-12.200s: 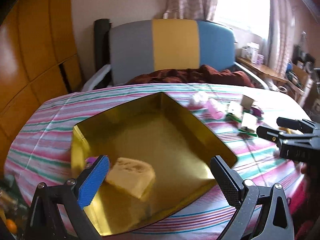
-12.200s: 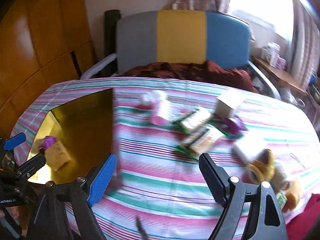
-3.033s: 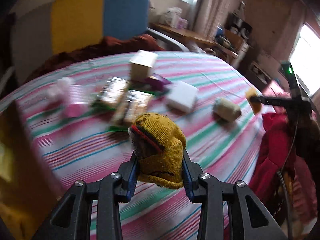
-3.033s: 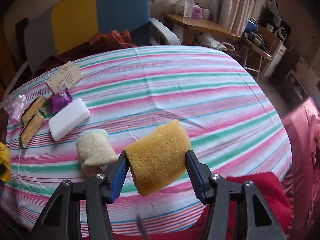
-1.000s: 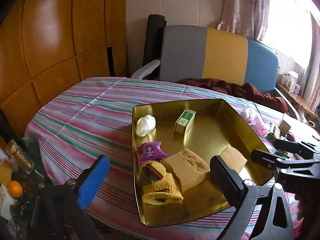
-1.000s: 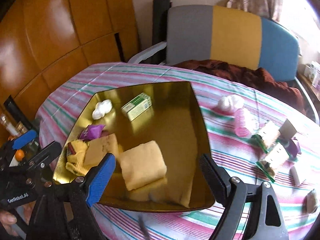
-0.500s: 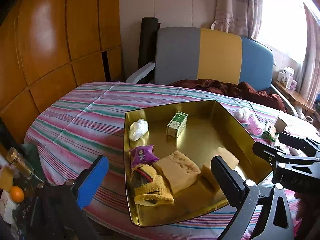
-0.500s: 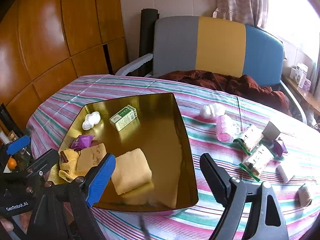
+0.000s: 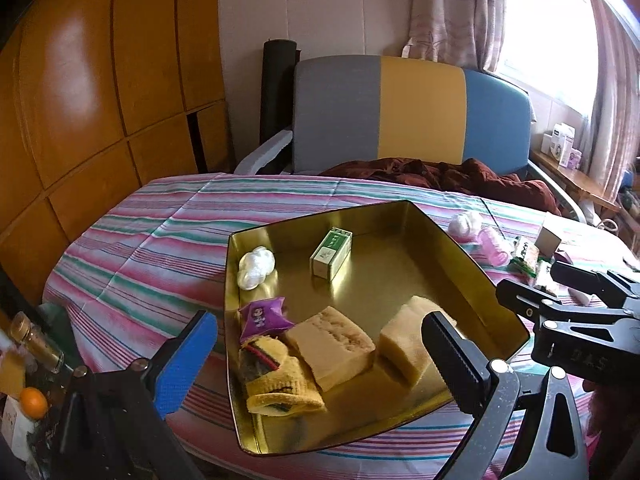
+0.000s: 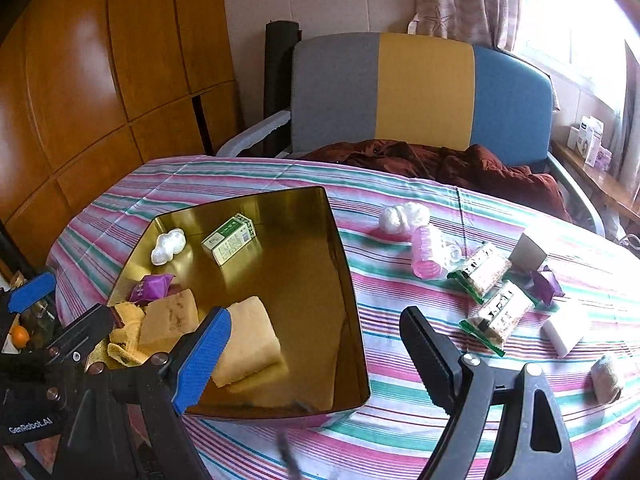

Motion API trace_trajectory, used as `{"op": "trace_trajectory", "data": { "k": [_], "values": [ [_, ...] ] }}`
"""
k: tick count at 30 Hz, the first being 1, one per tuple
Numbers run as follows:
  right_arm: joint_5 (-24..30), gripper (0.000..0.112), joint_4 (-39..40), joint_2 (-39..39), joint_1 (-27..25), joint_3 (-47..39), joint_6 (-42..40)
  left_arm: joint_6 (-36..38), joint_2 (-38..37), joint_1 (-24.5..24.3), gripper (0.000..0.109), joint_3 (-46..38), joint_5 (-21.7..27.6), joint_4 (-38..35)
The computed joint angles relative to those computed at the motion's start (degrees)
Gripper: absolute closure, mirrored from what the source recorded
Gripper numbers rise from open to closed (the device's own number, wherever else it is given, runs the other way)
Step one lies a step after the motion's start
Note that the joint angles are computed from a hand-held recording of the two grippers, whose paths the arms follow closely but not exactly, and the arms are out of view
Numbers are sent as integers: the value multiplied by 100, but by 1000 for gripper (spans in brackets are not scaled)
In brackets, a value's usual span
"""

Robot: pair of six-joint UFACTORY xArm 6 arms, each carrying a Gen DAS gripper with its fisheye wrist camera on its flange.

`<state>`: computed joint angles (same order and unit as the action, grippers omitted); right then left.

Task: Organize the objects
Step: 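Move both grippers back toward the white eraser and rolled cloth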

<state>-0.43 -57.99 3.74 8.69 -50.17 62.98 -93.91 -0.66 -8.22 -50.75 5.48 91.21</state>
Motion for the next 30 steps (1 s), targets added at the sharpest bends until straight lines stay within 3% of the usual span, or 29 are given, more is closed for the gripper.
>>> {"op": "trace_trajectory", "data": {
  "k": [16, 26, 30],
  "values": [
    [79, 24, -451, -138, -453, 106, 439, 645, 245, -290, 6, -266, -103, -506],
    [257, 24, 537, -385, -1241, 480, -393, 1965, 662, -610, 6, -511, -352, -1661],
    [362, 24, 1356, -468, -1660, 596, -1163, 2857, 806, -779, 6, -531, -450, -2456]
  ]
}}
